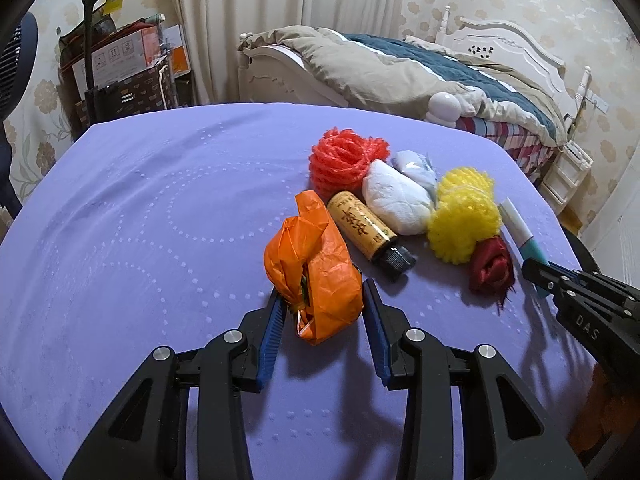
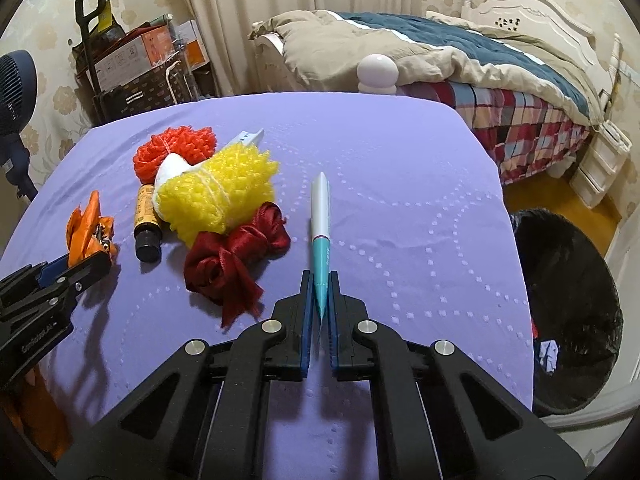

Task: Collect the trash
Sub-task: 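Grasp the orange bag with the left tool while the right tool grasps the teal tube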

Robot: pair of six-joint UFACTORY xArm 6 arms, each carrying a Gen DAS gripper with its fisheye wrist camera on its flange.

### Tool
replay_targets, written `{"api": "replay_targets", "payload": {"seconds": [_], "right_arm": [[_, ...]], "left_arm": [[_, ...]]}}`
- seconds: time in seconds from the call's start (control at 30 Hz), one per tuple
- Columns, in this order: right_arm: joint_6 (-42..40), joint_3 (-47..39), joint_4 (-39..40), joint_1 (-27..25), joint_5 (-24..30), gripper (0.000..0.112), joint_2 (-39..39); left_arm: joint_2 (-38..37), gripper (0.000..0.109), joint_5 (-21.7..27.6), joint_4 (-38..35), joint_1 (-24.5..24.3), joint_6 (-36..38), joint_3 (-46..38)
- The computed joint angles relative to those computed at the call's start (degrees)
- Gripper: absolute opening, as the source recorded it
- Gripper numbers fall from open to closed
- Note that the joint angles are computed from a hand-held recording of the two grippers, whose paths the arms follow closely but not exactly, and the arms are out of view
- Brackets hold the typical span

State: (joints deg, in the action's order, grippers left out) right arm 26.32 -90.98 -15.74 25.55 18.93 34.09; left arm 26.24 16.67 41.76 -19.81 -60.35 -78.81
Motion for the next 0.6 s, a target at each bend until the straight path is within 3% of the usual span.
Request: {"api": "replay_targets", "payload": {"seconds": [0.27,0.43,0.57,0.6], "right_arm": [[-3.3,-1.4,5.0,-0.3,0.7,0.009,1.0],[-3.5,-3.7,6.0,-0.2,1.4,0.021,2.5],[-2.5,-4.8,4.3,-0.1,2.0,0.020,3.2],[-2.4,-4.7,4.0,-0.1,1.9,0.014,3.2]], "left_arm": [[-0.6,0.039,-0.2,0.6,0.1,-0.7,0.9],[-0.7,0.039,-0.2,0.8,0.2,-0.9,1.1],[-1.0,0.039,-0.7,1.1,0.4,-1.3,1.6],[-1.1,0.039,-0.7,1.4,0.4,-1.6,1.7]]}}
